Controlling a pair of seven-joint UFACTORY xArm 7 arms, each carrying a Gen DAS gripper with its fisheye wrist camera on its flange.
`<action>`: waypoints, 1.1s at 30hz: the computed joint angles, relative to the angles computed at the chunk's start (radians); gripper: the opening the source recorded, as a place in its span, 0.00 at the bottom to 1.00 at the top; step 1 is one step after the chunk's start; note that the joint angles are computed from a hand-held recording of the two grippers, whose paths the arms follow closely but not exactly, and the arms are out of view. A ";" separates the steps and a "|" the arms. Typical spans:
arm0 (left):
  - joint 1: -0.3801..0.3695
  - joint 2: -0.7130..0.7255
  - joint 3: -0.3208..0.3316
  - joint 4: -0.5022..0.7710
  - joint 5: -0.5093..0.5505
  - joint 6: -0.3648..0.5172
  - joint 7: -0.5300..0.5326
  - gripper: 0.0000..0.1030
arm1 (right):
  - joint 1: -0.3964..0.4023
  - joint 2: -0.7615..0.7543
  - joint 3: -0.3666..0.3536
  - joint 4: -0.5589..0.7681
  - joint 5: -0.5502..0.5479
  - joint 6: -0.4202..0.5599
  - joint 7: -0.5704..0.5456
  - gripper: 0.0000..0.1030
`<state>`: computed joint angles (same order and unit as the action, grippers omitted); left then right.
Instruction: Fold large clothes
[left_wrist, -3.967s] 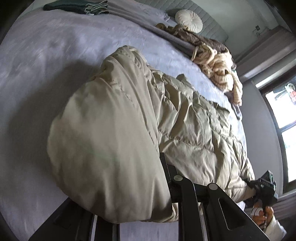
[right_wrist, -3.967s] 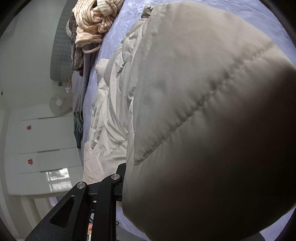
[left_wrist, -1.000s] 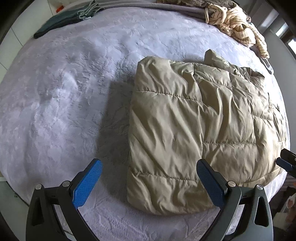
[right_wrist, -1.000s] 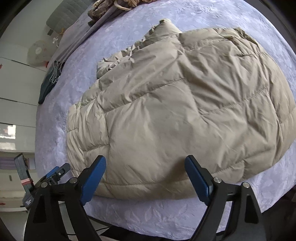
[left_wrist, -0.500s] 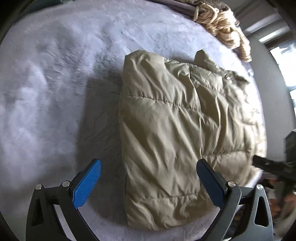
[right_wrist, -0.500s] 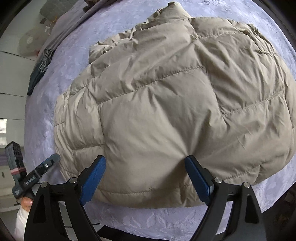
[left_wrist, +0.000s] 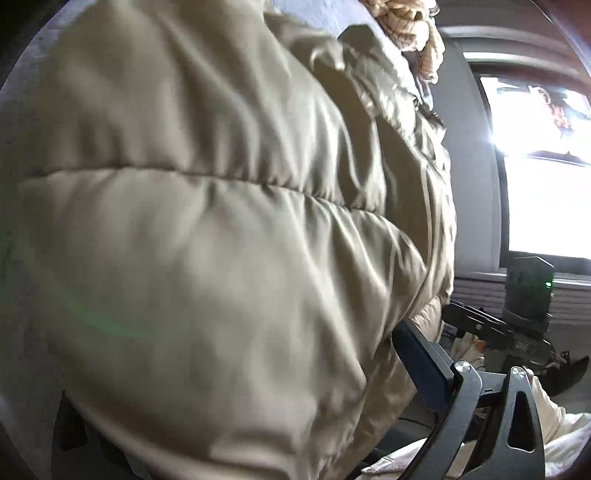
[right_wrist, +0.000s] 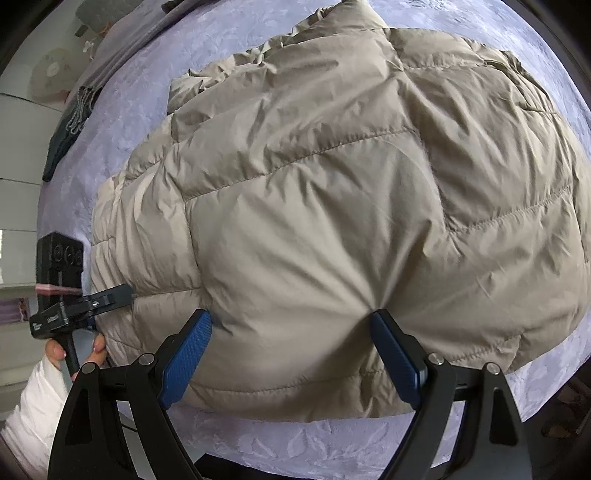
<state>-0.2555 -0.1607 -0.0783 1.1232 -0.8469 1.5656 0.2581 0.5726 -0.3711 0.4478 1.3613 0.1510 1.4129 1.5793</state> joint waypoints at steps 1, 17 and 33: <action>-0.001 0.003 -0.002 0.006 0.005 0.001 -0.003 0.94 | 0.000 0.003 0.001 0.002 -0.001 0.002 0.001 0.87; -0.017 -0.108 0.014 0.159 -0.094 0.041 -0.142 0.29 | -0.064 -0.128 0.002 -0.030 -0.103 0.059 -0.029 0.20; -0.264 0.127 -0.214 0.674 0.218 -0.085 -0.684 0.30 | -0.065 -0.322 -0.156 -0.509 0.151 -0.454 -0.365 0.04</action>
<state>-0.5195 -0.0333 -0.2926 1.7973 -0.6292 1.4809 -0.4258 0.5072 -0.6934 0.2914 0.8527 0.3016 0.9586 1.2139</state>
